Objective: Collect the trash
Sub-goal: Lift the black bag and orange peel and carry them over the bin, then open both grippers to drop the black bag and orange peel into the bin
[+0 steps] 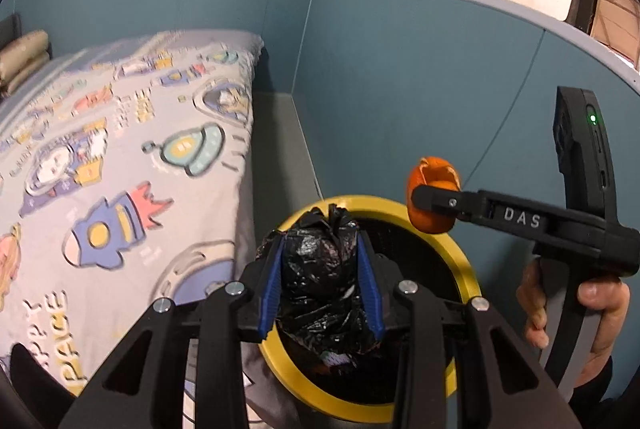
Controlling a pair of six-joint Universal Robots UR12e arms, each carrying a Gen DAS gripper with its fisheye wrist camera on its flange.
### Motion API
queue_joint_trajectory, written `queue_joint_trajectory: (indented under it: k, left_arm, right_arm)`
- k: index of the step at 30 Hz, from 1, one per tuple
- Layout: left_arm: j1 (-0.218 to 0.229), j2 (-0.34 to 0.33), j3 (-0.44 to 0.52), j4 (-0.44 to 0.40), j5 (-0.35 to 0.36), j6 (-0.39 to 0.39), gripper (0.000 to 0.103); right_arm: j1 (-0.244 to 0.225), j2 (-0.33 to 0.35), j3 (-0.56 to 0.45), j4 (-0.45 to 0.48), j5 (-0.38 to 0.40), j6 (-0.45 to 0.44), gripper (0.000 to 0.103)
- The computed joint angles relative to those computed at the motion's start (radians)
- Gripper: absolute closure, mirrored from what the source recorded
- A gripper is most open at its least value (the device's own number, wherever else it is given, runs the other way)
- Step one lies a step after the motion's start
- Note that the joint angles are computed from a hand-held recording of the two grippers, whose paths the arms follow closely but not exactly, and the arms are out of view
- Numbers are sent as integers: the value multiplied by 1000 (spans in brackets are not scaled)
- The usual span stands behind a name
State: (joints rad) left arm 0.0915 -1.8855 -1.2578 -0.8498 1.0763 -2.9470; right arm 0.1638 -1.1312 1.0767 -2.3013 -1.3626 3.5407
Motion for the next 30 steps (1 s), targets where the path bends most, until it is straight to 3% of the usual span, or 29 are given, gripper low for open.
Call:
queue_joint_trajectory:
  k: [11,14,21,30]
  left_arm:
    - [-5,-26,24,-99,-48,38,69]
    - [-5,-22,16,-95,-51,45,66]
    - [4,-7,-4,-73,-59,27,46]
    - [19,2,-15,-30,-59,-4,45]
  right_arm:
    - [-13,10,0,27,15,30,60]
    - [-13,11,0,30,6,38,56]
    - [-18,6,9,14,2,61,48]
    - [-16,0,10,-8,-8,55,47]
